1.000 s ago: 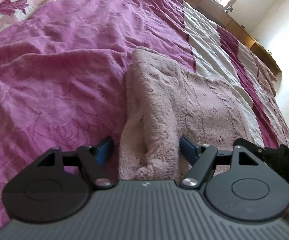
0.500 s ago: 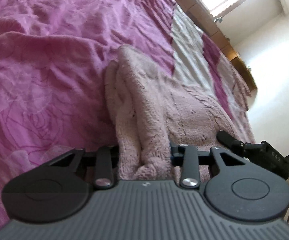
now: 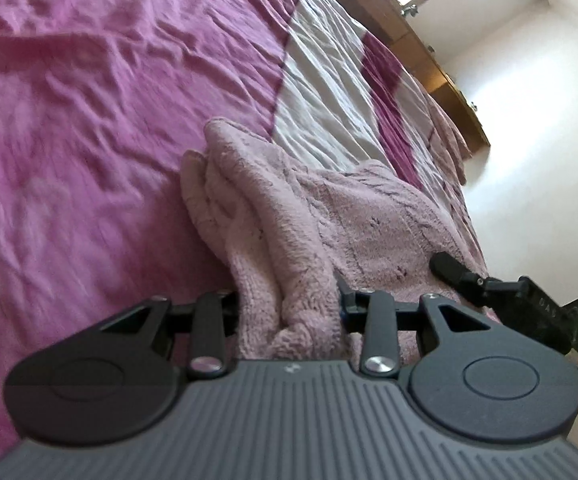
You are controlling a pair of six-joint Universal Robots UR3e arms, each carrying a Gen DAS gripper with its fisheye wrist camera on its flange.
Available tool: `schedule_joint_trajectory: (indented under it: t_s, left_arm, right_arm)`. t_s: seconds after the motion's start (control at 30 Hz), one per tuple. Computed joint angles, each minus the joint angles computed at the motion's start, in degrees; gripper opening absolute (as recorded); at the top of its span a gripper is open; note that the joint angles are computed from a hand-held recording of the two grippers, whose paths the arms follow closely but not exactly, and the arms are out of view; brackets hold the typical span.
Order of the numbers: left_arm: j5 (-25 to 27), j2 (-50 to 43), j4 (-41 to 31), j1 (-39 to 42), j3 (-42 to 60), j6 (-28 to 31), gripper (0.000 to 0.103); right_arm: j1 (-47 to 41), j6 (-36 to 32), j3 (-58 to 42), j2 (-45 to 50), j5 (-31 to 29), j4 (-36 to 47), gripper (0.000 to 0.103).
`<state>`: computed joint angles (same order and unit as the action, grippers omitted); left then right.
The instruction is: Fold small clothes
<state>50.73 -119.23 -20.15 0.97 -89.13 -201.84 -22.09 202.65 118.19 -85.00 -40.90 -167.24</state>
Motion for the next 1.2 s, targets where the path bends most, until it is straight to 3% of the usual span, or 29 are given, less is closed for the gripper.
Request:
schedule_joint_trajectory:
  t_s: [0.17, 0.3, 0.47, 0.67, 0.83, 1.0, 1.07, 1.2]
  left_arm:
    - [0.81, 2.17, 0.54, -3.1, -4.69, -0.24, 0.037]
    - [5.7, 2.81, 0.15, -6.35, -4.8, 2.14, 0.037]
    - [11.39, 3.16, -0.47, -8.62, -4.84, 4.43, 0.039]
    - [15.15, 4.63, 1.21, -9.42, -7.84, 6.22, 0.047]
    - [20.83, 7.13, 1.04, -11.65, -9.18, 8.36, 0.056]
    - [23.72, 9.78, -1.38, -12.88, -9.86, 8.15, 0.059]
    - [24.31, 11.01, -3.16, -13.11, -10.26, 8.35, 0.066]
    - [25.77, 13.76, -5.11, -14.29, -12.31, 9.09, 0.066]
  right_arm:
    - [-8.21, -12.32, 11.64, -14.5, 2.58, 11.28, 0.053]
    - [-13.39, -20.41, 17.21, -21.67, 3.66, 19.59, 0.053]
    - [-16.0, -24.66, 23.56, -25.26, 2.75, 21.46, 0.054]
    - [-17.39, -26.08, 29.41, -23.0, 2.17, 14.54, 0.059]
    - [-18.21, -27.86, 30.15, -27.3, 1.72, 17.33, 0.067]
    - [-20.13, -31.91, 30.77, -37.96, 0.84, 26.65, 0.072]
    - [-21.57, -34.43, 30.64, -43.97, 0.78, 33.0, 0.072]
    - [-24.68, -40.49, 29.11, -55.64, 0.78, 47.84, 0.076]
